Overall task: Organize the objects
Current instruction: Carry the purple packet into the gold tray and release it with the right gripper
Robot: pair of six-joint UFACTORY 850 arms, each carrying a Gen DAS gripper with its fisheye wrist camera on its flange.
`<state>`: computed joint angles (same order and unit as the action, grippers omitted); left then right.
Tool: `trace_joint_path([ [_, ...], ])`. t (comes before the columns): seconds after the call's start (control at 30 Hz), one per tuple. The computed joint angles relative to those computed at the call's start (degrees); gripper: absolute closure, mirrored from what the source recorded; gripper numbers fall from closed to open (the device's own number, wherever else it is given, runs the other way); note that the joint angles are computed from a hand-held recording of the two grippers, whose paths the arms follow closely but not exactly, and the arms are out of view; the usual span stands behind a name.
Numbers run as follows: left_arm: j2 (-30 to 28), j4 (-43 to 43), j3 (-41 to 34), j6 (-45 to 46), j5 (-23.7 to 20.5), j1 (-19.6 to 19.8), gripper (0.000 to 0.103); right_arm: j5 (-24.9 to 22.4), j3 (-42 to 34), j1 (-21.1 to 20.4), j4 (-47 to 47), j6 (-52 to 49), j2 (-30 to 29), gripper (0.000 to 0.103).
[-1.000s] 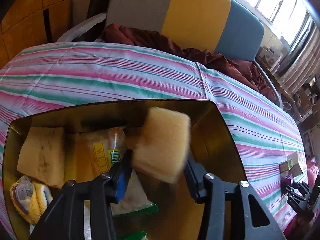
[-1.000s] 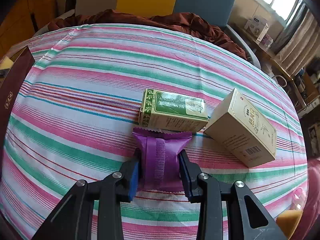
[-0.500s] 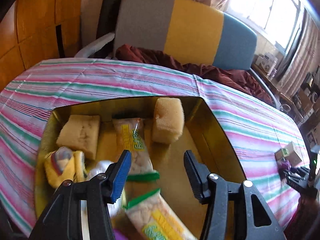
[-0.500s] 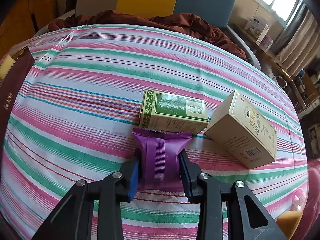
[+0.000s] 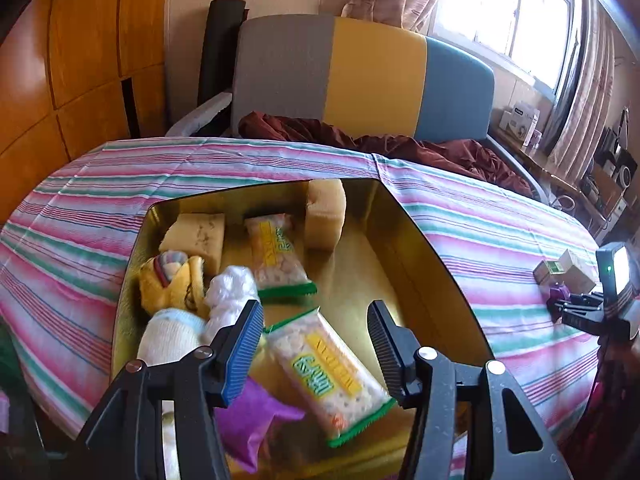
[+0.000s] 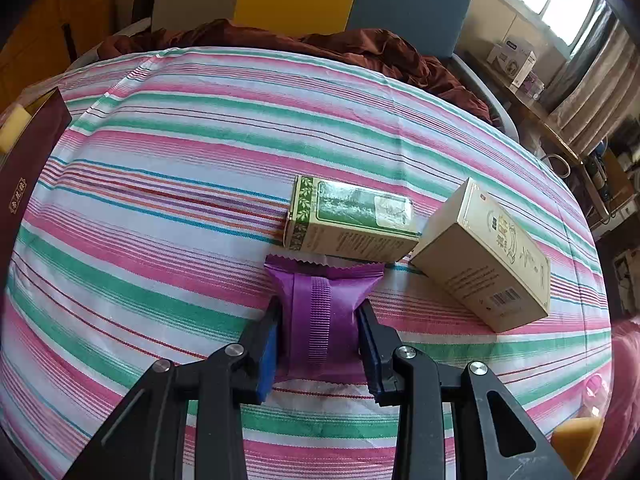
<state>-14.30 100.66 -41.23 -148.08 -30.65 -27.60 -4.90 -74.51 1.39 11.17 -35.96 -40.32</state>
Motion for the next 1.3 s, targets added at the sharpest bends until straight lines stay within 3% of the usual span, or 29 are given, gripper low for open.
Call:
trace_joint_path([
  [0.2, 0.5, -2.0, 1.0, 1.6, -3.2, -2.8, 0.048, 0.5, 0.3, 0.1, -3.4, 3.3, 0.1, 0.067],
  [0.33, 0.6, -2.8, 1.1, 2.9, -4.1, -3.8, 0.048, -1.4, -0.5, -0.5, 11.0, -9.9, -0.2, 0.068],
  [0.57, 1.2, -1.9, 1.7, 1.8, -3.3, -3.9, 0.048, -2.9, -0.1, -0.3, 22.1, -21.1, 0.1, 0.068],
  [1.0, 1.7, 1.2, 3.5, -2.3, -1.7, -3.8, 0.048, -4.7, 4.6, 2.0, 33.0, -31.9, 3.3, 0.068],
  [1.13, 1.8, 1.7, 3.8, -3.7, -0.7, -3.3, 0.048, -9.4, 5.1, 2.0, 37.2, -34.7, 4.1, 0.068],
  [1.3, 2.0, 2.9, 4.3, -4.8, -0.5, -3.0, 0.048, -14.6, 6.9, 3.1, 49.3, -44.7, 6.5, 0.068],
])
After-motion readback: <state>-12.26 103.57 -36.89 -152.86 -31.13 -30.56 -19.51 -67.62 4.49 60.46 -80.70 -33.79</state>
